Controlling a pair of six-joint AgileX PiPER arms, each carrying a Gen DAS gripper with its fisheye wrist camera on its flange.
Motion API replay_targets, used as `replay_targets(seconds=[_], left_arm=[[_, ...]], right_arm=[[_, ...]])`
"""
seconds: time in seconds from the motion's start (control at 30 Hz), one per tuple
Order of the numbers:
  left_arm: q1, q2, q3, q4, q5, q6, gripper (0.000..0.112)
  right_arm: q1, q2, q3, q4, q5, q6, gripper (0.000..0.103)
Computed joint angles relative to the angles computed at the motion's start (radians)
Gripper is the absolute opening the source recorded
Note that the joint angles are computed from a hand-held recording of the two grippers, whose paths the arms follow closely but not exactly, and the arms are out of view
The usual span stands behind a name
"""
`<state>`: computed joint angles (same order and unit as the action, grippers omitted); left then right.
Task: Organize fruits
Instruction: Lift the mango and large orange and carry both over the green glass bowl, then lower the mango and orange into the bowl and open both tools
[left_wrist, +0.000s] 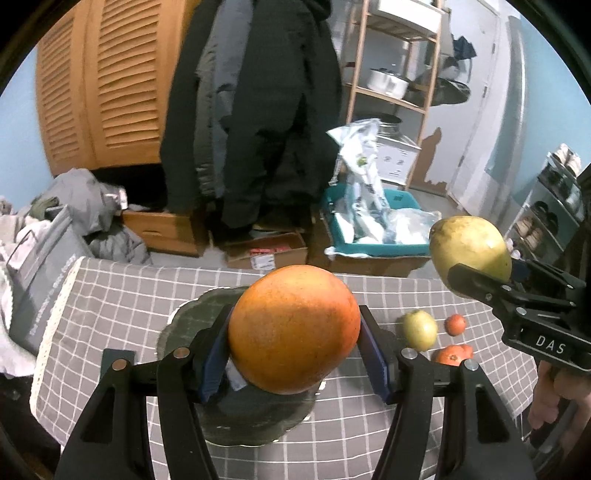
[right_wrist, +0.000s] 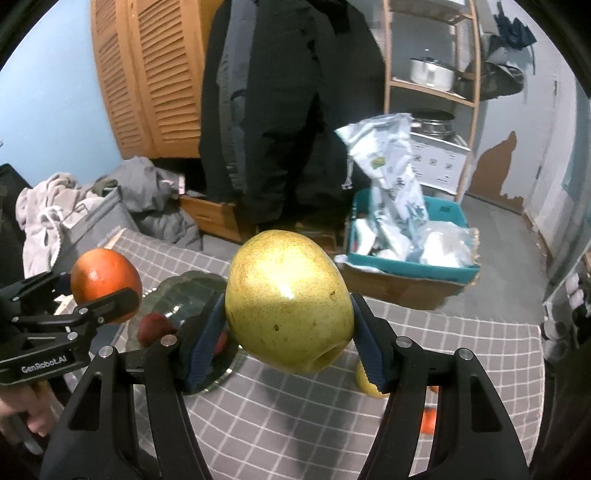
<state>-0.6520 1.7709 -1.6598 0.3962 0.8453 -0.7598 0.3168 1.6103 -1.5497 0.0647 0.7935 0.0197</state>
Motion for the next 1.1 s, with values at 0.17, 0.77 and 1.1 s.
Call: replay_targets(seconds=[0.17, 0.77, 1.1], left_arm=[[0.048, -0.032, 0.058, -0.005, -0.015, 0.005, 0.065], [0.23, 0.001, 0.171, -0.094, -0.085, 0.097, 0.065], [0.318, 0.116, 0.147, -0.198, -0.124, 0.172, 0.065]], right_arm=[[0.048, 0.068, -0.066, -0.001, 0.011, 0.024, 0.067], [0.144, 0.386, -0.358, 0.055, 0.094, 0.041, 0.067], [0.168, 0.586, -0.588, 0.063, 0.204, 0.032, 0.067]])
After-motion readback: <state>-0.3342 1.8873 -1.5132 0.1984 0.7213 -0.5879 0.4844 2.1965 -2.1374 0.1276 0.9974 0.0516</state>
